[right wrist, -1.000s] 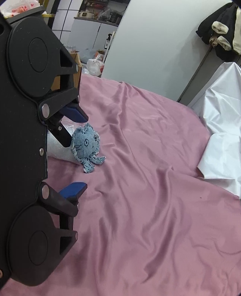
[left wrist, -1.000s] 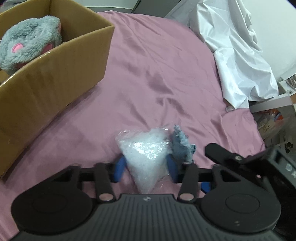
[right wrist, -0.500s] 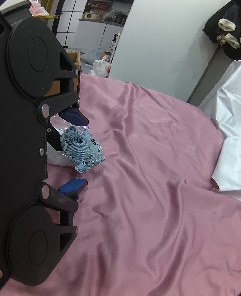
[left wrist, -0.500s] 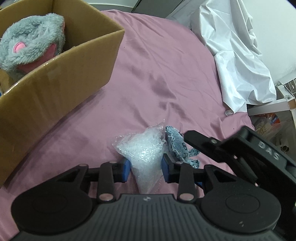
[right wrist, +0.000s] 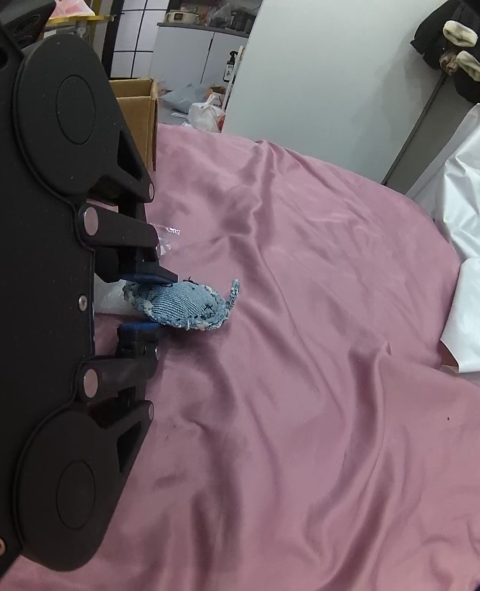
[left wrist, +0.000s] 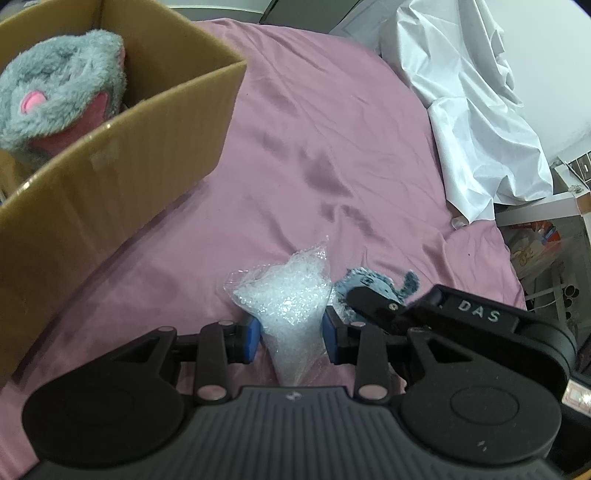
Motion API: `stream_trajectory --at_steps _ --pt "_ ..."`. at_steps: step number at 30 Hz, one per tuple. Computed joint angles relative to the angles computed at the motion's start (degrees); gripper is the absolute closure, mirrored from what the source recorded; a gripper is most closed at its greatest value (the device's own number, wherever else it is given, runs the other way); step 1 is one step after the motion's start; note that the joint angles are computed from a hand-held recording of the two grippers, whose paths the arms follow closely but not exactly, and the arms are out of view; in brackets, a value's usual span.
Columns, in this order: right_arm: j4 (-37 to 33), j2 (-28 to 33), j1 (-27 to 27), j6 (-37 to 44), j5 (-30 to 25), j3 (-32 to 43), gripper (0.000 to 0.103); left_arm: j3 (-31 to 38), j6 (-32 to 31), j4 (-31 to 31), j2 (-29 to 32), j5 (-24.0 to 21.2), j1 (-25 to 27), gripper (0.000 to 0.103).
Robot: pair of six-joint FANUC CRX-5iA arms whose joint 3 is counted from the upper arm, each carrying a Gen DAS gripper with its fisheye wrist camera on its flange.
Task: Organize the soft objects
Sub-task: 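Lift the clear bag and plush fish and carry both over the cardboard box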
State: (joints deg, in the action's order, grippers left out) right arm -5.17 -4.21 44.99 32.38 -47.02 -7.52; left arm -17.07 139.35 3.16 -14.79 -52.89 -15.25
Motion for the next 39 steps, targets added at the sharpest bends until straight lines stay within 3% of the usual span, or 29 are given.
stream_trajectory --at_steps 28,39 --pt "28.8 -13.9 12.3 -24.2 3.2 -14.2 0.084 9.4 -2.4 -11.9 -4.4 -13.1 -4.6 0.070" --pt "36.9 -15.5 16.9 -29.2 -2.8 -14.8 0.084 11.0 -7.5 -11.5 -7.7 -17.1 -3.0 0.070"
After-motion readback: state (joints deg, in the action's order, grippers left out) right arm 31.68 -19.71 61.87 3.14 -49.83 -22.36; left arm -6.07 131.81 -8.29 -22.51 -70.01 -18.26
